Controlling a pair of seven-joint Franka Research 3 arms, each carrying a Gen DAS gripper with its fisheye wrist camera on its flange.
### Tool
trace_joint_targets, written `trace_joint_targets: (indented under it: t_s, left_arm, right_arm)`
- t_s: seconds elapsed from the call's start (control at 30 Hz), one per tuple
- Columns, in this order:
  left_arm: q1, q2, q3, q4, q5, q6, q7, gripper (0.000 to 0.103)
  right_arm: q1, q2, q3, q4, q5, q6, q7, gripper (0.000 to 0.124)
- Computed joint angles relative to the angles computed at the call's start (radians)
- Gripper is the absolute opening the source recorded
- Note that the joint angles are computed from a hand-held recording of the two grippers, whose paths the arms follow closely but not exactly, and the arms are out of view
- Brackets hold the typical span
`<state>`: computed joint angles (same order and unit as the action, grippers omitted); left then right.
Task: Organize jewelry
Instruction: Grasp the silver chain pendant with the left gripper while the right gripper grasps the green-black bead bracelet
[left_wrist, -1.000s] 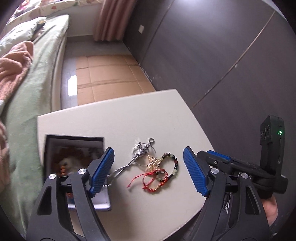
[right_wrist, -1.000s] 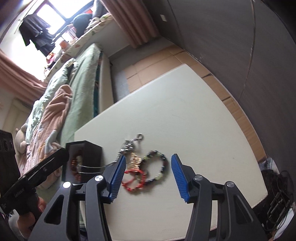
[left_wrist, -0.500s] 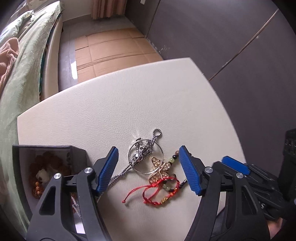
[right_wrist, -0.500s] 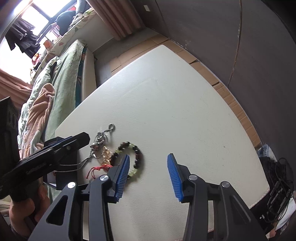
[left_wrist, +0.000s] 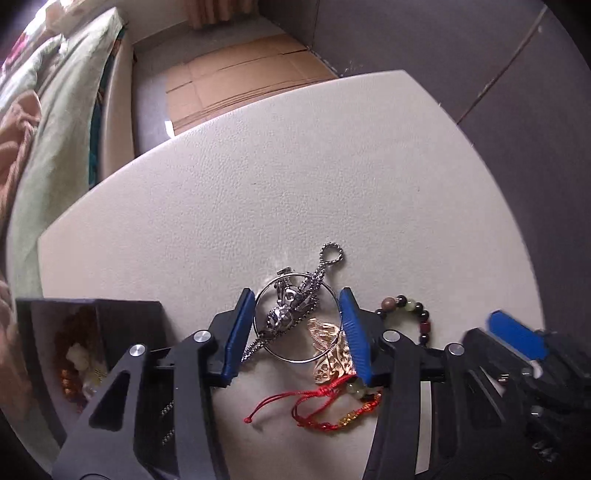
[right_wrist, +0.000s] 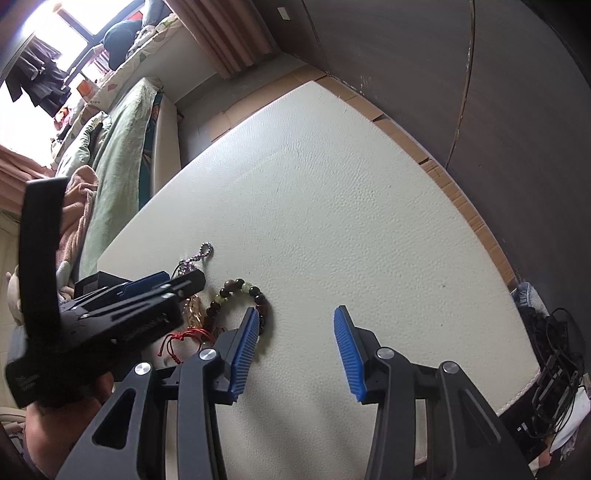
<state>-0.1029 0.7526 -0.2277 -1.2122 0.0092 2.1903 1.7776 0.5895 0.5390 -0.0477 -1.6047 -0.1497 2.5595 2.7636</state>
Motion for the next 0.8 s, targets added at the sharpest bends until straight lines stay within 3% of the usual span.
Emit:
trace_joint_targets:
  t_s: [0.07,0.37,0.47,0.5,0.8]
  left_arm:
    - [0.017,-0.006,-0.012,0.001,-0.021,-0.017,0.017,0.015]
    - [0.078,-0.051,-0.037,-0.046,-0.120,0.002,0.050,0.013]
    - [0.098,-0.078,-0.045,-0.074,-0.151,0.017,0.076,0.013]
    - [0.105,-0.081,-0.049,-0.074,-0.164,0.016,0.085,0.013]
    - [0.171,-0.189,-0.067,-0.166,-0.292,0.060,0.172,0.013]
  right_arm:
    - [-0.001,0.024,0.006,0.039,0.003,-0.023,-0.017,0.040]
    - [-0.003,0.157,0.019,0.261,0.029,-0.183,-0.116,0.036]
    - [0.017,0.200,0.002,0.343,0.006,-0.276,-0.133,0.020]
    - [0.008,0.199,0.010,0.336,0.018,-0.259,-0.144,0.008]
    - [0.016,0.077,-0.003,0.163,0.003,-0.072,-0.118,0.007]
